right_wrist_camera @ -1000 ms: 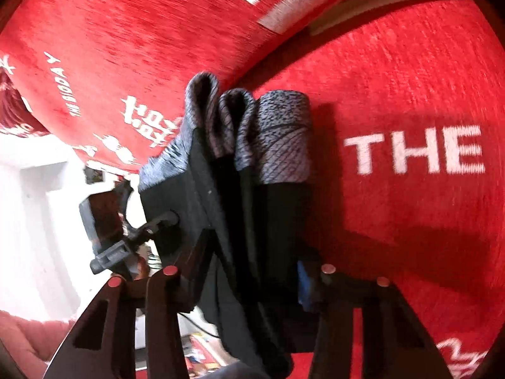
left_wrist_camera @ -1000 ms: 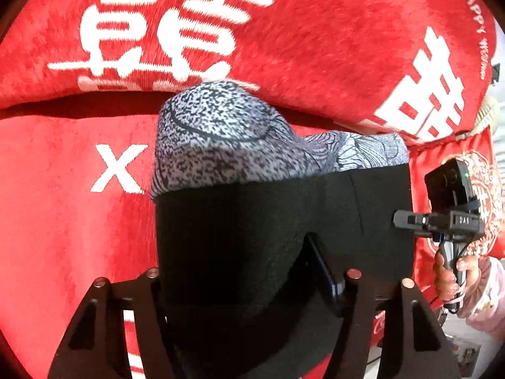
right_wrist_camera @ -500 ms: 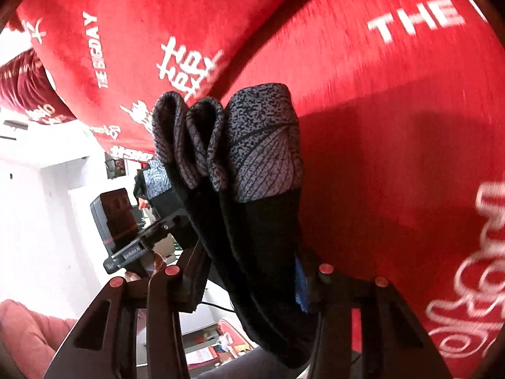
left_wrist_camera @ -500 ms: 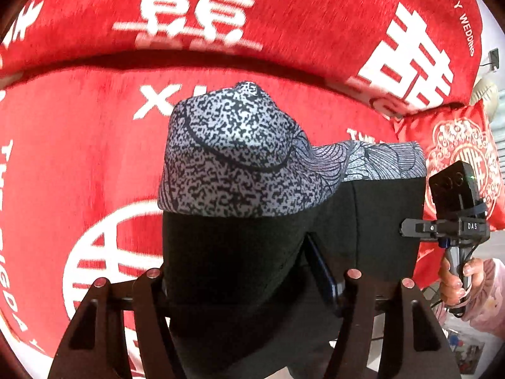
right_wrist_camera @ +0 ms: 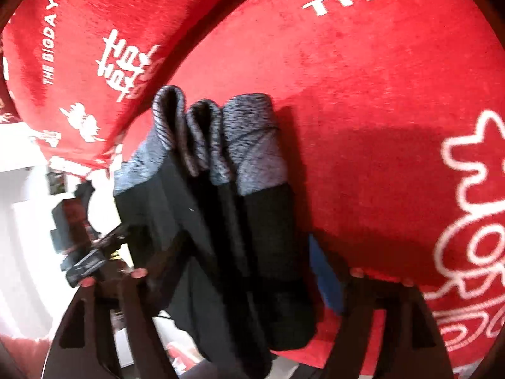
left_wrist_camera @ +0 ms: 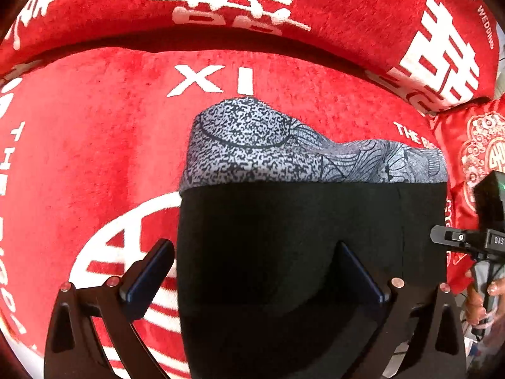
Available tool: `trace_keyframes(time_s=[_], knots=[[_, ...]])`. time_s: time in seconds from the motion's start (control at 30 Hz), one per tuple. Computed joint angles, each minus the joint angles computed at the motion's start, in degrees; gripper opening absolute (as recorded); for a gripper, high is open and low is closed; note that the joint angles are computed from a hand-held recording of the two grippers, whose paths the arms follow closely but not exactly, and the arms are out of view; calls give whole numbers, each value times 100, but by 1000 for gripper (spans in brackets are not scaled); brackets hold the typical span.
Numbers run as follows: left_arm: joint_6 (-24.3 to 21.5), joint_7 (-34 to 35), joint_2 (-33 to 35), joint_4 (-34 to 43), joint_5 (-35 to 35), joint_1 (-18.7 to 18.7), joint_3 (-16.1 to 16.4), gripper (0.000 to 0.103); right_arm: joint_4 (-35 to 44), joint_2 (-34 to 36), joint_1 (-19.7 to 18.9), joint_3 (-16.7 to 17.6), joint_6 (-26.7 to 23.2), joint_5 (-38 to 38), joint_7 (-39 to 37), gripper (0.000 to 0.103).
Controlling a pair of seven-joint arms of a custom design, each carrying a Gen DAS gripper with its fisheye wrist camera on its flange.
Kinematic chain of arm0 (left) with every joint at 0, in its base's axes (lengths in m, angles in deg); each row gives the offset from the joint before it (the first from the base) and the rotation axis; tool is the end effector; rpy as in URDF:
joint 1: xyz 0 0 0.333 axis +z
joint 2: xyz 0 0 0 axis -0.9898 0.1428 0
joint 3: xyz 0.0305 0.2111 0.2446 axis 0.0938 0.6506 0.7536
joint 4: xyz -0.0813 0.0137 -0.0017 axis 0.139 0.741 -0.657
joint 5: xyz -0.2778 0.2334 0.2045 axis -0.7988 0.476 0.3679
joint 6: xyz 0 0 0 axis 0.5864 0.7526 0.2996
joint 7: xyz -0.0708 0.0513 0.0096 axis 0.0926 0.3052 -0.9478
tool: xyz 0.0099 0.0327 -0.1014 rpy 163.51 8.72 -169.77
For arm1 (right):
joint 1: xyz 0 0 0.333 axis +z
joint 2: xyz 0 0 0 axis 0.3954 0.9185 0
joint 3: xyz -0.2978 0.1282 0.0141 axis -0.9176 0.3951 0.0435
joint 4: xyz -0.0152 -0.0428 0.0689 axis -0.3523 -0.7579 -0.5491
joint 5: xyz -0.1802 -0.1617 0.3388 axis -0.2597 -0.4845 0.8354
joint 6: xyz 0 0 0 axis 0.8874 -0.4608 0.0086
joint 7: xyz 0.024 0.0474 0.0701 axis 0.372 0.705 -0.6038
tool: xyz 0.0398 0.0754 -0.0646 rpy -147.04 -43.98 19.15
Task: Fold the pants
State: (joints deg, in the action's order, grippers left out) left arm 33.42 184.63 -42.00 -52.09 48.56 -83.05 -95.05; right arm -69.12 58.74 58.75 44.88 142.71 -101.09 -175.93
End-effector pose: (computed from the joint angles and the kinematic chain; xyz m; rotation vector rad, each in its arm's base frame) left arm 0.5631 -0.1008 0.4847 1.0303 -2.7855 0.2995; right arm 0.2853 0.3236 0.4471 -0.5287 2.4500 0.2887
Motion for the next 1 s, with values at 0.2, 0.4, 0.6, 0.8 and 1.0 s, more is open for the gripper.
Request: trace_keyframes(time_s=[0.2,0.4,0.6,0.8,1.0], knots=[[499,200,-545,-200,-125,23,30,103,995,-4,224,12,-2355,332,-519,82],[966,316,-709,-440,61,-77,-145,103,1831,222,-147,340,-3181,-415,-642,43],[1011,-449,-267,-433,339,-105,-142,103,2024,883,52,-94,-3116,399,-1930,43],[1140,-256,-505,-616,545,-146,-140,103,1663,580,-72,62,-2738,409,-1601,45],[952,-331,-752,-719,949,-126,-183,103,2000,676,44,226,-3095,562,-1277,75]])
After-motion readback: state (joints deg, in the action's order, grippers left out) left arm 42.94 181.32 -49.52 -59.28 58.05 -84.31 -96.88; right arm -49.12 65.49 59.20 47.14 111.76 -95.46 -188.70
